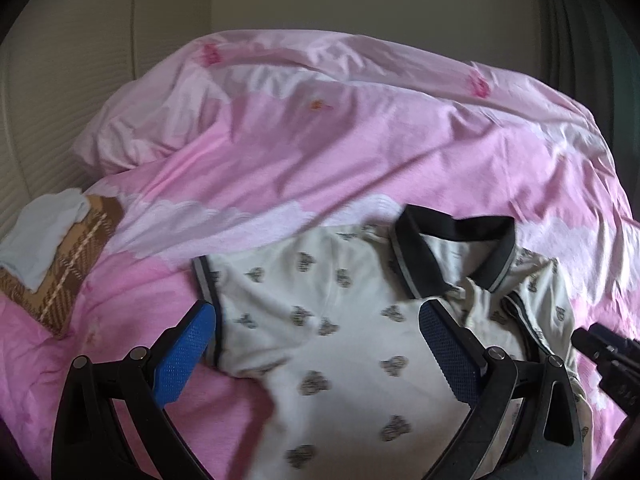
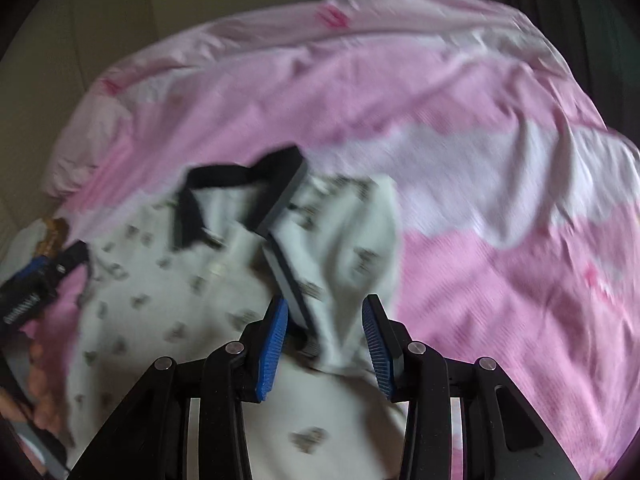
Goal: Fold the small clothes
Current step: 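Move the left tool to the other sleeve cuff and grasp it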
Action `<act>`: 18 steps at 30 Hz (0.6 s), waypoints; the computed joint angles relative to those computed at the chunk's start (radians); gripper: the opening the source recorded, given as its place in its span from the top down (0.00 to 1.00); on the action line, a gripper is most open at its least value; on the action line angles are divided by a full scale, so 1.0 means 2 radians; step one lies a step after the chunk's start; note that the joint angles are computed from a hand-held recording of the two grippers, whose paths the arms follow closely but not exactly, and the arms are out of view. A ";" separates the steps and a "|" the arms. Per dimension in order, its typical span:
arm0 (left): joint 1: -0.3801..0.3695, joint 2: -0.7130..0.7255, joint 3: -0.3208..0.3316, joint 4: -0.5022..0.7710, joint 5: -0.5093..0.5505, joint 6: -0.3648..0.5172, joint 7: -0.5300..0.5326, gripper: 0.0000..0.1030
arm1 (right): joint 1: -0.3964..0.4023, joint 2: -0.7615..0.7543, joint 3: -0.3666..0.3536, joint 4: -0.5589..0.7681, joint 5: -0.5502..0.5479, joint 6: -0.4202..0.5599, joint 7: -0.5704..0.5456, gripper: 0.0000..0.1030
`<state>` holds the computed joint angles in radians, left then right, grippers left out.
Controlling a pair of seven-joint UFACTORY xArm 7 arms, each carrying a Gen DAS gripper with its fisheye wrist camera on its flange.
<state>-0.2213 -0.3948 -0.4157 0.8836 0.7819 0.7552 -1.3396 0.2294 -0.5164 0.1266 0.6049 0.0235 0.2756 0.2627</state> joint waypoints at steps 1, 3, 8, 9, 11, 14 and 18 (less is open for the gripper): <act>0.000 -0.013 0.008 -0.013 -0.004 -0.005 0.001 0.00 | 0.001 0.003 0.007 0.004 0.000 -0.007 0.006 0.60; 0.004 -0.036 0.020 -0.038 -0.013 -0.021 0.004 0.00 | 0.001 0.014 0.024 0.016 -0.002 -0.021 0.025 0.60; 0.025 -0.079 0.043 -0.090 -0.053 -0.052 0.035 0.02 | 0.000 0.061 0.069 0.052 -0.022 -0.046 0.081 0.60; 0.031 -0.086 0.048 -0.100 -0.059 -0.060 0.043 0.03 | 0.003 0.072 0.073 0.059 -0.026 -0.049 0.089 0.60; 0.044 -0.094 0.051 -0.113 -0.069 -0.073 0.056 0.05 | 0.011 0.091 0.078 0.072 -0.035 -0.053 0.102 0.60; 0.064 -0.097 0.062 -0.130 -0.089 -0.104 0.077 0.09 | 0.013 0.110 0.092 0.086 -0.059 -0.054 0.127 0.60; 0.085 -0.084 0.079 -0.143 -0.125 -0.150 0.109 0.25 | 0.021 0.131 0.093 0.101 -0.080 -0.051 0.152 0.60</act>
